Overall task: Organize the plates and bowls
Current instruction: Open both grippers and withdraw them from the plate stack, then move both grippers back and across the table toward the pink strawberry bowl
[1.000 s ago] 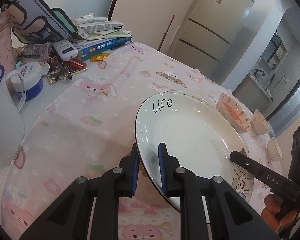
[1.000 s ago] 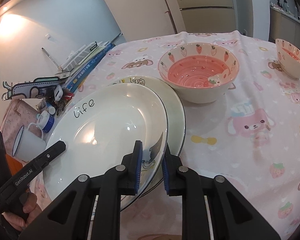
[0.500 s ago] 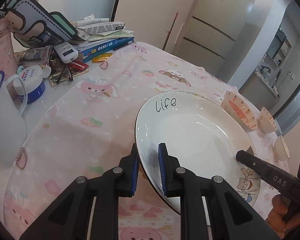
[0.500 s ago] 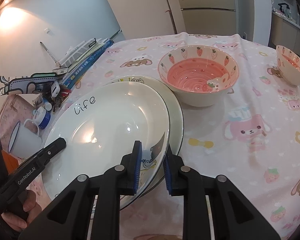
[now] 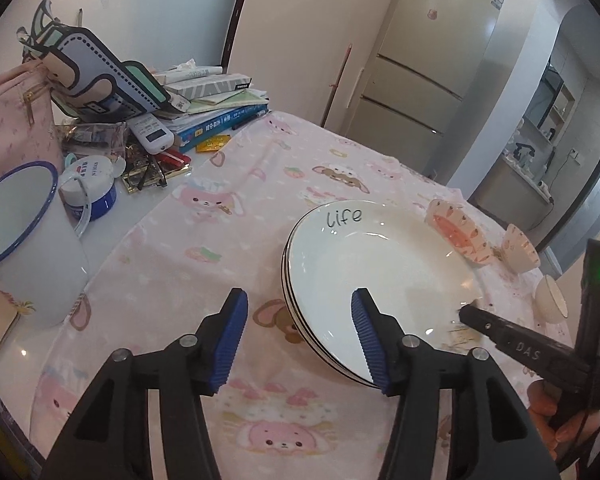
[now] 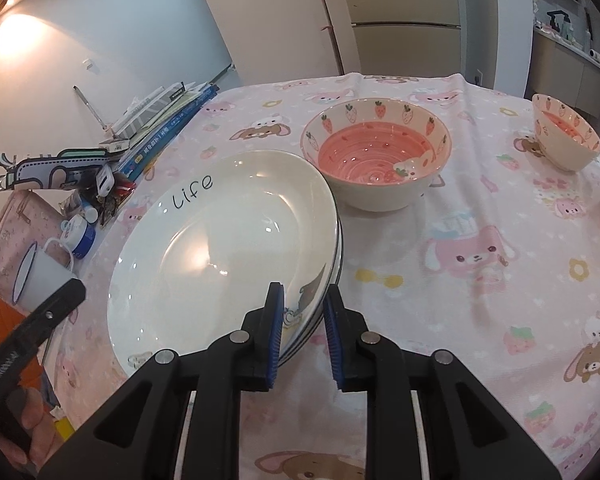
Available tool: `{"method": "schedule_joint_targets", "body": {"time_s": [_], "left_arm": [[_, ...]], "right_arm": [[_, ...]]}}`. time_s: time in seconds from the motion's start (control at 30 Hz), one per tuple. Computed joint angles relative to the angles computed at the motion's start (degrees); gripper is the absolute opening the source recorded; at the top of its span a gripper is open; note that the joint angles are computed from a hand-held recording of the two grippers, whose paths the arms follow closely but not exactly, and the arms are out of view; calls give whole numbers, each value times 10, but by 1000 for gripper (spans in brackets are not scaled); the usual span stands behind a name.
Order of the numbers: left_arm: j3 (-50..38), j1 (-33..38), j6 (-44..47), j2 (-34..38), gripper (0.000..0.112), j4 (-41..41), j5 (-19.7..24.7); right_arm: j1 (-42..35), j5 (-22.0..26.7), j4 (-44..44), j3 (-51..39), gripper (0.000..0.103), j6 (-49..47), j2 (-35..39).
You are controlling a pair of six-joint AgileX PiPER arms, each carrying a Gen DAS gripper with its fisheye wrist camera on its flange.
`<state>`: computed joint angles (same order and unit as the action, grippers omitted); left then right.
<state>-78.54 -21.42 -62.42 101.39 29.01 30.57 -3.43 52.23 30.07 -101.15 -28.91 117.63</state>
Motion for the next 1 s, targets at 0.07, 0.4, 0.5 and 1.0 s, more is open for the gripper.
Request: {"method": "schedule_joint_targets", "body": {"time_s": [0.07, 0.4, 0.5, 1.0], "left_arm": [[10, -9, -26, -14, 58, 21, 4], [47, -103, -229, -99, 77, 254, 93], [55, -137, -267, -122, 82, 312, 127], [2, -317, -304, -172, 89, 454, 329]], "right_arm": [[-2, -3, 8, 12, 20, -11, -8], [-21, -21, 62, 88, 20, -83, -102], [-37, -1, 83, 91, 20, -103, -120], [-159, 8, 243, 163, 20, -268, -274]]}}
